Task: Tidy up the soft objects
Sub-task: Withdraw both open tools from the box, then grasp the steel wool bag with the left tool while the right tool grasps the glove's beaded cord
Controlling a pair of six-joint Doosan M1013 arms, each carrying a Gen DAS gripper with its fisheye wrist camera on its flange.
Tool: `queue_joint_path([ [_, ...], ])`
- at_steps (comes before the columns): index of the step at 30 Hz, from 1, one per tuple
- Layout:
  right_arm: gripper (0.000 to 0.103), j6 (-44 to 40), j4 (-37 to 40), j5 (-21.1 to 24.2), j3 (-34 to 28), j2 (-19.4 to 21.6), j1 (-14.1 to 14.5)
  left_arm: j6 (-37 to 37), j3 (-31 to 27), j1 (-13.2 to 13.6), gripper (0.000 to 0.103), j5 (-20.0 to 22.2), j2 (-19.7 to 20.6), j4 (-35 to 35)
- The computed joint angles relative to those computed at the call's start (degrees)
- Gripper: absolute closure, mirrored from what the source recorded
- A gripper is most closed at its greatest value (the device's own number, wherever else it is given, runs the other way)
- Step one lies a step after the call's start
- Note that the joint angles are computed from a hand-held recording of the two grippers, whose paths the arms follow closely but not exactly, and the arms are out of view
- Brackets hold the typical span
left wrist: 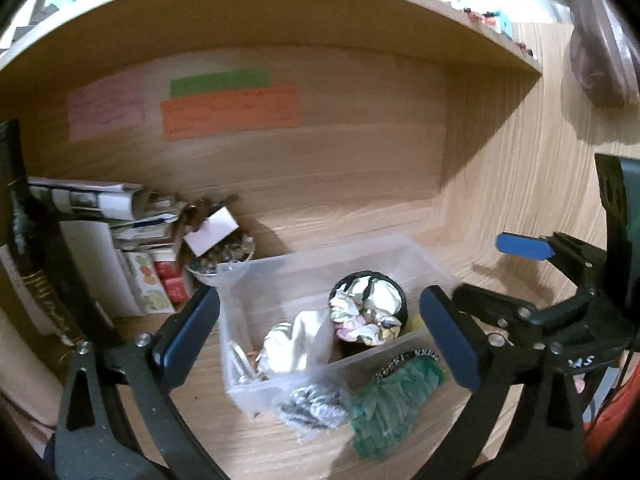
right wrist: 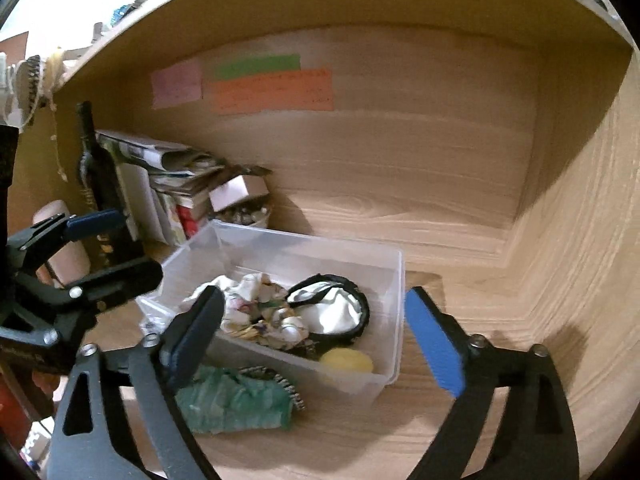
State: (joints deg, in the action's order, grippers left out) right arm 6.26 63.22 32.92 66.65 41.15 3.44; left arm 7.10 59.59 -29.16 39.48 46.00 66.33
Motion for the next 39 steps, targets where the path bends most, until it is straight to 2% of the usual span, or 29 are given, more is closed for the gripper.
queue_joint_path([
  [4,0.0,-2.7,2.0,0.1,1.9,-0.8,-0.1,-1.3,2.3,-0.3,0.001,0.8,-1.0,0.5],
  [9,0.0,0.0,-1.6,1.4,2.9,-0.8,0.0,1.3,4.2,0.0,0.001,0.7,-1.4,-4.9],
  [15,0.0,9.4,-12.1,2.5,1.8,0.8,0.8,9.8,3.1,1.6,0.001,-0.6,0.3,-18.8],
  [19,0.003,18.0,-20.0,5.6,-0.9,2.8,1.1,11.7,2.6,2.1,0.001,-0.9,1.4,-21.8],
  [21,0.018,20.0,-22.8,6.4,-1.6,3.4,1.3,11.7,2.5,2.3,0.001,-1.3,1.7,-22.2],
  [24,0.03,22.3,-25.6,8.4,-3.0,4.3,1.4,11.2,2.8,2.5,0.002,-2.6,1.8,-22.2],
  [27,0.044,23.3,-26.5,11.1,-4.4,5.3,1.3,13.3,2.6,2.8,0.014,-3.8,2.0,-24.0],
  [31,0.059,23.2,-26.2,12.3,-4.8,5.6,1.2,13.0,2.1,2.6,0.016,-2.9,2.5,-23.3],
  [34,0.083,22.1,-25.8,11.3,-3.9,5.3,1.2,12.3,2.4,2.5,0.02,-2.9,2.3,-22.8],
  [36,0.087,21.8,-26.2,12.0,-4.0,5.3,1.0,12.3,2.8,2.6,0.023,-3.2,2.1,-23.5],
  [39,0.087,20.9,-26.1,9.7,-2.6,4.5,0.7,14.2,3.1,2.9,0.033,-4.2,1.9,-26.5],
])
